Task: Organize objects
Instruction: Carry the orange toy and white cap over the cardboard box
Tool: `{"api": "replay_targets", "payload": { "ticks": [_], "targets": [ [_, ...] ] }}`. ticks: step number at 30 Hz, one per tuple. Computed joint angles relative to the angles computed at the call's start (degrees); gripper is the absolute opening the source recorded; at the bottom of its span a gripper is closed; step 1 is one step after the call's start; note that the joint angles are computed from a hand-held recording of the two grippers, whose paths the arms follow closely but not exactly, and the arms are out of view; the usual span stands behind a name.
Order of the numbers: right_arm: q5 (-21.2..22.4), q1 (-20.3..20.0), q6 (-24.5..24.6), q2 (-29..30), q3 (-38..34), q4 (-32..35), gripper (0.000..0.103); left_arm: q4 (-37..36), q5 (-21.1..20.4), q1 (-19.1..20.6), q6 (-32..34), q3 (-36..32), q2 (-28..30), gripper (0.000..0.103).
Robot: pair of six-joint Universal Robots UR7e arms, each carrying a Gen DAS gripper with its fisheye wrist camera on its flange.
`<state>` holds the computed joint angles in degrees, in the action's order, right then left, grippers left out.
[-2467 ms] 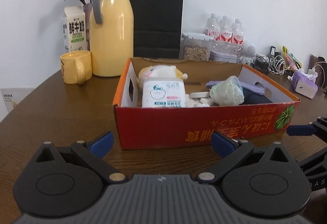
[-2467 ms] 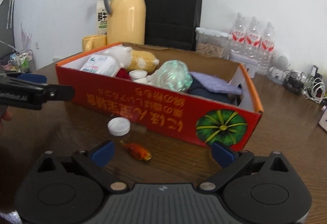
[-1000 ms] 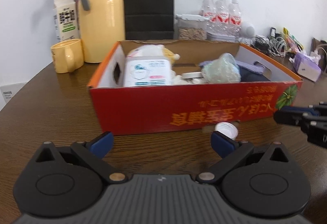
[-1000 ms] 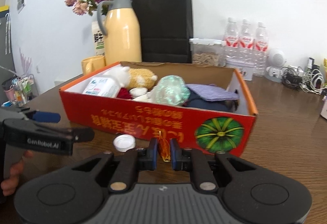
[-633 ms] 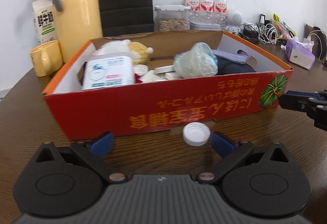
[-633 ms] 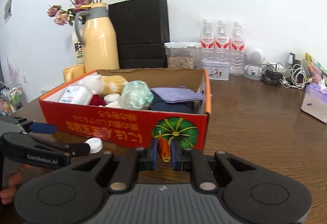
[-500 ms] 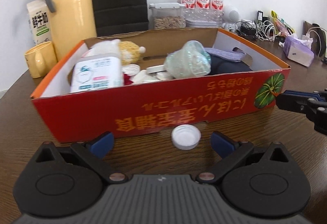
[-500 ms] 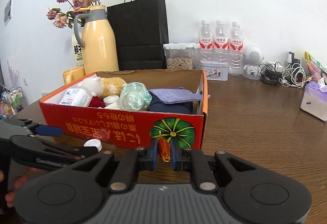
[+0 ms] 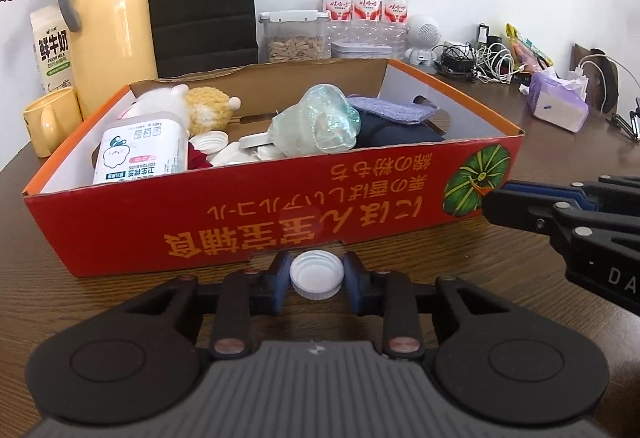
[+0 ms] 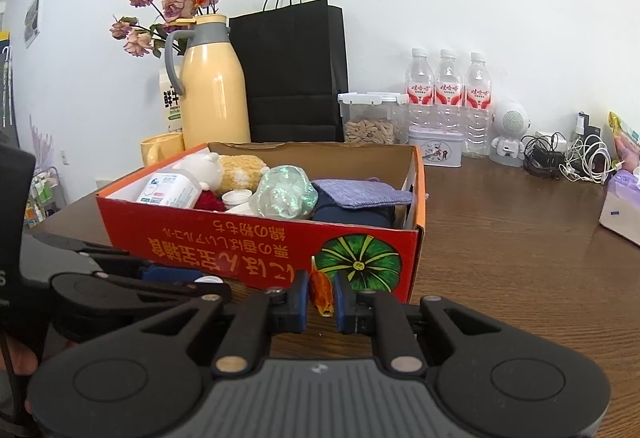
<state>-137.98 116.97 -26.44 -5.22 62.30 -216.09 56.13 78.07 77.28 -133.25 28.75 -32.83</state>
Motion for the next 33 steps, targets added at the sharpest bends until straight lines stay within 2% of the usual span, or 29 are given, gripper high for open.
{"api": "replay_targets", "payload": {
  "ticks": [9,15,19,23,28,31,33],
  "targets": [
    [1.21,0.20,-2.07,0.41,-0.06,-2.85,0.012,-4.85,3.37,0.51,0.92,6.54,-4.29,0.029],
    [1.80,0.47,-3.61,1.28,-1.10,-4.27,0.012,-7.26,8.28,1.24,1.04,10.39,-7.82,0.029],
    [2.17,1.00,-5.40,2.61,-3.17,-5.75,0.012,-8.10,11.31,1.41,1.40,10.14,-8.60,0.029],
    [3.02,1.49,-5.85,3.48,-5.63,-5.24,0.012,-8.02,12.77,1.43,1.36,7.56,-7.81,0.029],
    [4.40,1.80,-9.83,5.04,-11.37,-3.13,0.012,-8.36,13.92,1.33,1.30,2.73,-5.77,0.029],
    [5.14,1.67,-12.64,6.55,-16.43,-1.65,0.012,-7.51,13.82,1.05,0.55,-2.41,-3.08,0.030],
    [5.53,1.37,-14.33,7.90,-20.53,-0.24,0.012,-5.45,13.58,0.87,-0.28,-8.24,0.05,0.030]
  ]
}}
